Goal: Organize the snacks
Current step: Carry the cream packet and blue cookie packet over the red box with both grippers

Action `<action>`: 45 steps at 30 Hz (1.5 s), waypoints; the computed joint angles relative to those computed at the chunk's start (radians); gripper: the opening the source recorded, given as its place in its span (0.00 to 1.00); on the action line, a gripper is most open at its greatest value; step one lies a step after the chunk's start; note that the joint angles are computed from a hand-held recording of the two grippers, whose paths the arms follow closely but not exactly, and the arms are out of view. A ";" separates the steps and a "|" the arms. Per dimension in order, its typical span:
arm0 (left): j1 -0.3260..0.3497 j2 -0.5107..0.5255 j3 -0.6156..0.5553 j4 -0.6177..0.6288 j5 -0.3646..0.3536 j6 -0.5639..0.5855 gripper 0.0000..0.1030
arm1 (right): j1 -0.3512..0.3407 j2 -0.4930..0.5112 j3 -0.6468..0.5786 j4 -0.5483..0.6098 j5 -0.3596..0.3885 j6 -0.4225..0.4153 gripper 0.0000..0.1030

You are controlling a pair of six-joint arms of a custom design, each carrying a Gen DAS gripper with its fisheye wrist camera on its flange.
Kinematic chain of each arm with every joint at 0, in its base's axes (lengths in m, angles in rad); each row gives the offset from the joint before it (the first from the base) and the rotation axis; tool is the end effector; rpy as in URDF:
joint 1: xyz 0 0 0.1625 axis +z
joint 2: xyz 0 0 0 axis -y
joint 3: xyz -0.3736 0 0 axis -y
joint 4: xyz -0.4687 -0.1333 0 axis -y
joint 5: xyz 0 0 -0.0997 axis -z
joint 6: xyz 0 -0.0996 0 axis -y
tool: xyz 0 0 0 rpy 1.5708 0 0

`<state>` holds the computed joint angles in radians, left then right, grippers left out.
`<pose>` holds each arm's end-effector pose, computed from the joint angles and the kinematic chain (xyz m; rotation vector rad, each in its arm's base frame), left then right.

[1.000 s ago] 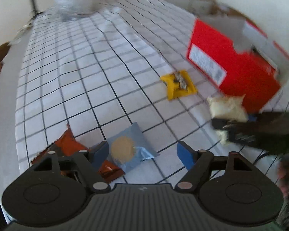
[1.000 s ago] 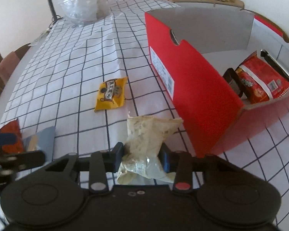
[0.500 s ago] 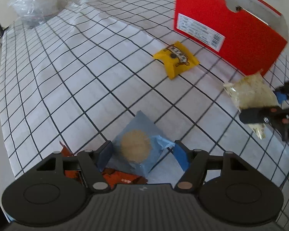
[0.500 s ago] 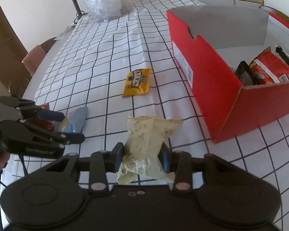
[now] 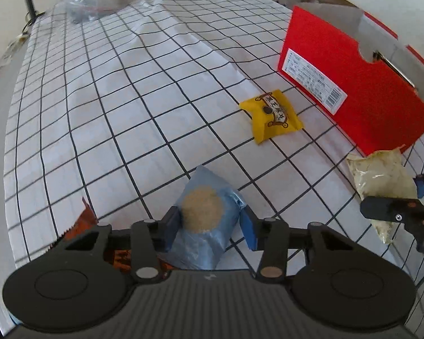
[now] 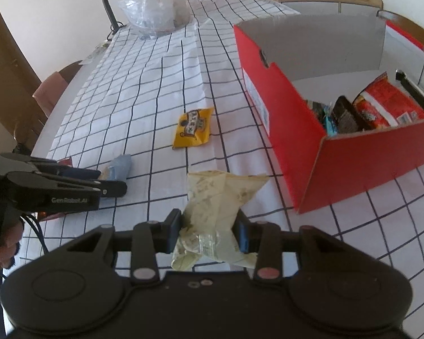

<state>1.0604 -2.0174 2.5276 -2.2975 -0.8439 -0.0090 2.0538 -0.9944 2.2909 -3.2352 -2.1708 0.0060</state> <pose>-0.0023 -0.4125 0.2193 0.5092 2.3961 -0.4961 0.2787 -0.3655 -0.0163 0.4636 -2.5332 0.6567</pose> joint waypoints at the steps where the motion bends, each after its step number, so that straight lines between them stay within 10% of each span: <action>1: -0.003 -0.008 0.004 0.000 -0.002 -0.022 0.44 | 0.002 -0.007 0.003 0.002 0.001 0.001 0.37; 21: -0.261 -0.170 0.023 0.172 0.042 -0.418 0.43 | 0.043 -0.307 0.073 0.130 -0.023 -0.091 0.37; 45: -0.453 0.357 -0.189 -0.012 0.154 -0.618 0.43 | -0.166 -0.556 0.031 0.218 0.117 -0.471 0.37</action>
<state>0.6069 -1.6607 2.3384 -2.3096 -0.6896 -0.6266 1.8878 -1.5500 2.3224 -3.0177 -2.0539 -0.4645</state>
